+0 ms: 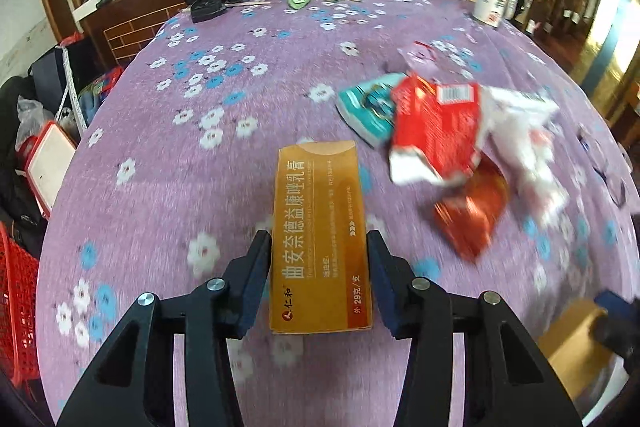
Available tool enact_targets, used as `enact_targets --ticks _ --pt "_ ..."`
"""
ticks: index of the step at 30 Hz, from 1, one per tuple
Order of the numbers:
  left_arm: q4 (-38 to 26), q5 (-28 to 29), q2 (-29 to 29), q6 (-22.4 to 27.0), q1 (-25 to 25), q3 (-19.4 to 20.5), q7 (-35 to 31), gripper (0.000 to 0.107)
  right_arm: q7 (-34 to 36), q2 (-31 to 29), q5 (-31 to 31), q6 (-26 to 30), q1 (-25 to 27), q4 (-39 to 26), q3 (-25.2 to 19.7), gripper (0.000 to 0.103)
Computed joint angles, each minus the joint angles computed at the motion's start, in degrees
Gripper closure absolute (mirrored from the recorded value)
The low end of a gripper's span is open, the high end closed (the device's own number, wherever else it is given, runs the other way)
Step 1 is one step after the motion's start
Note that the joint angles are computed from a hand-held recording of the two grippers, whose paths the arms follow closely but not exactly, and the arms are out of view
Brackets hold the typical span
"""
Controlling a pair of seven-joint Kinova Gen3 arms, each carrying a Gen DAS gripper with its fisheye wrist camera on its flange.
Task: Collect trash
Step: 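Grasp the orange medicine box with the left tool while the right tool holds the yellow tub, then carry the orange box and yellow tub with both tools toward the red basket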
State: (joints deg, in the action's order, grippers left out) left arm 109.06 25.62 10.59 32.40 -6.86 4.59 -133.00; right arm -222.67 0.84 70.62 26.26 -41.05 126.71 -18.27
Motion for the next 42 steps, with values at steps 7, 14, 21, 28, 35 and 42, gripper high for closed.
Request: enact_targets --ticks 7,14,21,28,35,42 --pt "4.8 7.3 -3.4 0.1 -3.0 -0.4 -10.8 0.061 8.9 2.4 -7.0 0.8 -1.9 -2.9 0.0 0.059" --pt "7.2 13.5 -4.9 1.8 -4.6 -3.2 -19.6 0.061 17.1 4.3 -11.5 11.4 -7.4 -7.4 -0.7 0.026" --pt "8.4 17.9 -5.4 4.0 -6.5 -5.0 -25.5 0.061 30.2 9.3 -19.4 20.4 -11.2 -14.4 0.8 0.023" --pt "9.7 21.5 -6.1 5.7 -7.8 -6.5 -30.7 0.061 32.9 11.5 -20.8 24.0 -14.6 -16.6 2.9 0.033" --pt "10.7 24.5 -7.4 7.6 -8.9 -8.1 -34.8 0.061 30.6 11.3 -18.1 27.7 -17.1 -18.3 3.3 0.034" --pt "10.9 26.5 -8.4 10.1 -10.4 -10.0 -37.7 0.061 30.0 11.7 -15.9 26.7 -16.7 -20.3 3.2 0.034"
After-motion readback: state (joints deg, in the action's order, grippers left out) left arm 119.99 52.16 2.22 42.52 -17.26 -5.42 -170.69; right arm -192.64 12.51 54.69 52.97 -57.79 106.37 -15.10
